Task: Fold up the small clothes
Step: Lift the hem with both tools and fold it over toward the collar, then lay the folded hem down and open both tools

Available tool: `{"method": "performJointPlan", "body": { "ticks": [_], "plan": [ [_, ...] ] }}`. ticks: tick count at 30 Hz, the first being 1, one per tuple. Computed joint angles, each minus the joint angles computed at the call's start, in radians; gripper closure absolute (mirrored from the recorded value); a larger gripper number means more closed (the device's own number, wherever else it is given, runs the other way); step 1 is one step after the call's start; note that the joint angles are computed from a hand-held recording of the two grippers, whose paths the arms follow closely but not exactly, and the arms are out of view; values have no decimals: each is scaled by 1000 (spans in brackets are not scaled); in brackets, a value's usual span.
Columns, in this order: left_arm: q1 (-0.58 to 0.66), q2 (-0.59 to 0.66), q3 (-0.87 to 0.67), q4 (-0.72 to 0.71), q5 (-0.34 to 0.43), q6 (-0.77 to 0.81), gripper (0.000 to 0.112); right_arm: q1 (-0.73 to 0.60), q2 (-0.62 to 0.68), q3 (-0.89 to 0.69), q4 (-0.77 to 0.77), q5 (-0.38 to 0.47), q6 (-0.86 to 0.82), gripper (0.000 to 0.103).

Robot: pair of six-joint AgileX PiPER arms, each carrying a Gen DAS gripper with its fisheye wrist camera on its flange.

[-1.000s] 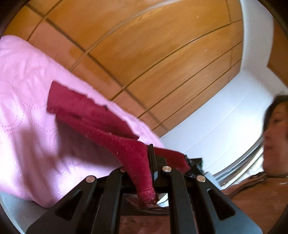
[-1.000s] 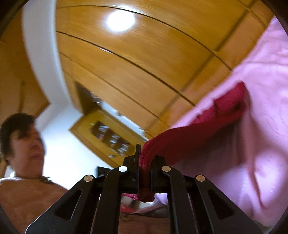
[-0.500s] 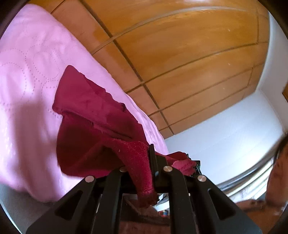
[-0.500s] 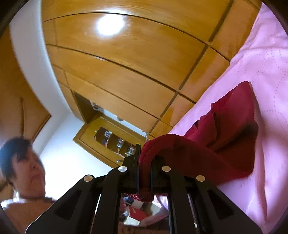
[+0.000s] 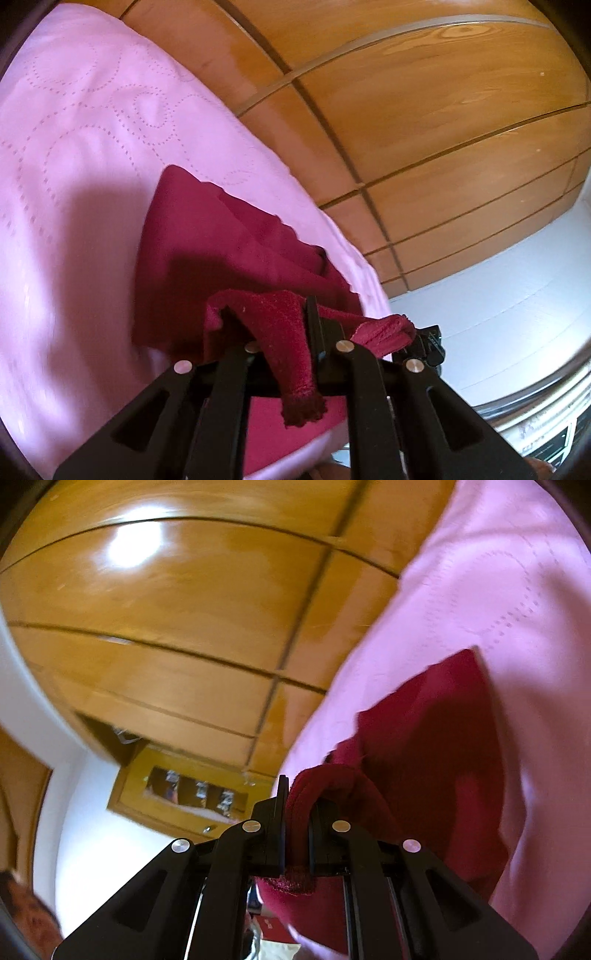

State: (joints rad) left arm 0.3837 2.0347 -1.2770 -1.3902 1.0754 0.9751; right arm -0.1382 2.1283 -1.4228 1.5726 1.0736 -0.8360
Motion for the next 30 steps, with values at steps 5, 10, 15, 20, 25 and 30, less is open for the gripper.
{"method": "performJointPlan", "body": {
  "ticks": [5, 10, 15, 20, 25, 30],
  "plan": [
    [-56, 113, -149, 37, -78, -118, 88, 37, 75, -88, -71, -127, 104, 83],
    [-83, 111, -147, 12, -178, -107, 52, 47, 77, -60, 13, -204, 52, 44],
    [-51, 37, -69, -78, -264, -22, 43, 69, -4, -89, -217, -328, 134, 40],
    [-117, 59, -163, 207, -379, -232, 43, 189, 20, -242, -717, -448, 430, 40],
    [-191, 105, -272, 482, -429, -422, 43, 245, 120, -430, -955, -421, 639, 40],
    [-242, 132, -331, 666, -443, -593, 65, 295, 170, -529, -1172, -389, 787, 65]
  ]
}}
